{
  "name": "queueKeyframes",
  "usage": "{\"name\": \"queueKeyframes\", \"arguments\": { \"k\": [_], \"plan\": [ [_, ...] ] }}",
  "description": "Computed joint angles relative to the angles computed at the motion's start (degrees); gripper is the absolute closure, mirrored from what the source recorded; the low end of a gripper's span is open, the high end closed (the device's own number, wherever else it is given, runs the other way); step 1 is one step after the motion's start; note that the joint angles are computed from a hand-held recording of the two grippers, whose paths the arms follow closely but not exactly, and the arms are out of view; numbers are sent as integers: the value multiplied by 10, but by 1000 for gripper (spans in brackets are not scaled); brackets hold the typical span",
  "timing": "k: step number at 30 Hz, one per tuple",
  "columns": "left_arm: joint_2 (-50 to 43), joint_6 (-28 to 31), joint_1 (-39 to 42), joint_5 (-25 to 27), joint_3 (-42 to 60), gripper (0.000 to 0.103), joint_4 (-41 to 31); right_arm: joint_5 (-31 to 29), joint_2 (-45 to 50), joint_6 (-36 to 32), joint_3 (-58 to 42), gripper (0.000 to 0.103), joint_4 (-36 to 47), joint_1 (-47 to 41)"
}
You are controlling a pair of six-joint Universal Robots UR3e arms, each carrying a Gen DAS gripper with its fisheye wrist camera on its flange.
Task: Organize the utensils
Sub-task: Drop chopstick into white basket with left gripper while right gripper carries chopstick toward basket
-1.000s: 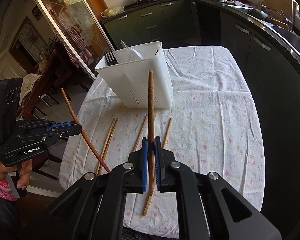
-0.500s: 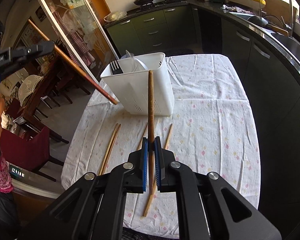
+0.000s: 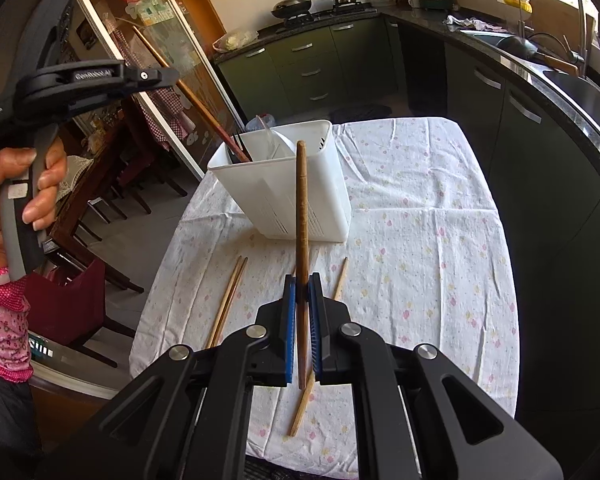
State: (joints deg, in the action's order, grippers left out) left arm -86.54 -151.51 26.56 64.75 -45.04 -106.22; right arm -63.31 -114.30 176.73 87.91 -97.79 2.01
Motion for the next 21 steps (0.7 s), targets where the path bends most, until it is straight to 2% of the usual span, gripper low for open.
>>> {"name": "queueKeyframes", "arguments": {
  "k": [2,3,4,6,8,10,12,16,19,21],
  "plan": [
    [8,3,-2,6,-45,86,10,6,14,6,-31,96,-5,3],
    [13,9,5,-1,-62,76,9,7,25,12,-52,96,-9,7],
    [26,15,14,-8,-85,70,13,7,38,20,-76,96,-17,11],
    [55,37,37,-24,-120,69,13,5,70,38,-127,96,-39,21],
    [78,70,70,-52,-127,66,-17,-6,113,64,-188,96,-67,34],
    [105,113,115,-85,-123,56,-63,-31,160,95,-247,96,-105,53],
    [134,162,162,-116,-116,53,-111,-66,212,121,-306,96,-138,74],
    [185,330,290,-168,-76,50,-282,-151,315,150,-401,96,-180,120],
    [189,419,342,-156,-44,48,-384,-193,380,156,-450,96,-178,142],
    [197,441,355,-135,-59,47,-400,-192,405,158,-457,96,-168,144]
  ]
}}
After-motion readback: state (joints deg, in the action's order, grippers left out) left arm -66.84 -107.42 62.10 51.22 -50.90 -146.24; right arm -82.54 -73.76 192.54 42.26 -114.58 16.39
